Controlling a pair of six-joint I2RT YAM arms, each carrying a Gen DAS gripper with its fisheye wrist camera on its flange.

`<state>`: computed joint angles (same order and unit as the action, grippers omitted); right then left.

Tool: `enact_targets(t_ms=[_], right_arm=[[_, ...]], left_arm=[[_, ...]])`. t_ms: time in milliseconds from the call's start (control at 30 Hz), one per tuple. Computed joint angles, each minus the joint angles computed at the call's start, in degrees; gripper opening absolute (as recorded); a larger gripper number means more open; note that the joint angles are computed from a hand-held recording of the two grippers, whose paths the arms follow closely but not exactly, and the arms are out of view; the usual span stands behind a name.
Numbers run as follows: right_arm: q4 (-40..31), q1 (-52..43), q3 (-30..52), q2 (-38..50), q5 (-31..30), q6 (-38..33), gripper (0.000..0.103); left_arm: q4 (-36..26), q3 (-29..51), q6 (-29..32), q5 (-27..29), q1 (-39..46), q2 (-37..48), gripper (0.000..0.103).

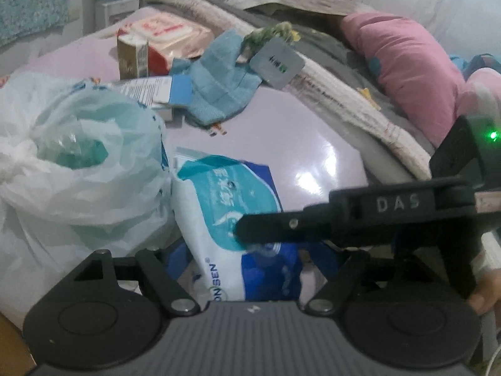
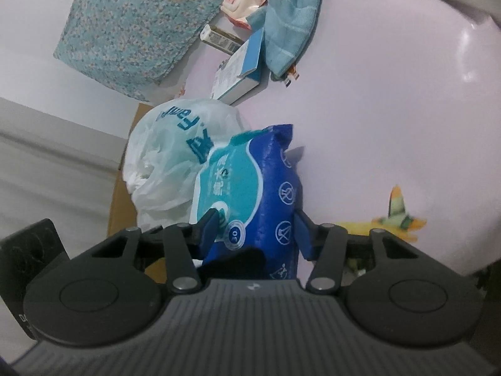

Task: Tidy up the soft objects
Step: 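Carry both wet-wipe packs over the cardboard box with both tools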

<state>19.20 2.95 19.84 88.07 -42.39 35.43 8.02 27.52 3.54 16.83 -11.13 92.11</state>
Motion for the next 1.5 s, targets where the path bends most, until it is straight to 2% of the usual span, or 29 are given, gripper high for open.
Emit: enact_targets(t_ms=[200,433,567,667,833,1000,1133,1333,1500], right_arm=[[0.5,0.7,-2.6,-4.1,1.3,2.2,0.05],[-4.2,1.7,-3.7,-13.3,2.5,3.2,0.05],[-9.8,4.2,-2.5,-20.8,4.5,3.8,0.05],[-12.9,7.7,0.0,-24.2,6.4,4.6,0.05],[-13.5,16.3,7.6,-22.6,10.2,5.6,0.05],[-15.3,26.1,21.4,-13.2,13.3,4.2,0.05],[-18.5,32.2,36.2,-1.7,12.6,3.0,0.05],[-29.3,39.4,64.0,19.7,9.7,1.8,0.051],[-44.6,43.2,90.7,38.5,9.5,2.4,0.051]], left_arm=[[1.0,-2.7,0.5,-1.2,-0.9,-2.9,0.074],[-1.4,-5.8,0.5,-0.4,-0.4,-12.0,0.073],[-6.0,-7.4,0.9,0.7,1.6,-20.8,0.073],[-11.8,-7.3,2.0,2.7,5.5,-28.3,0.073],[-20.6,-5.5,5.4,6.2,15.2,-38.9,0.073],[-28.2,-0.5,11.3,12.3,30.7,-42.0,0.073],[-32.4,6.2,16.9,17.6,44.9,-37.7,0.073],[-35.2,19.5,21.3,18.4,58.0,-21.1,0.074],[-37.0,32.5,22.8,15.3,62.0,-2.5,0.074]])
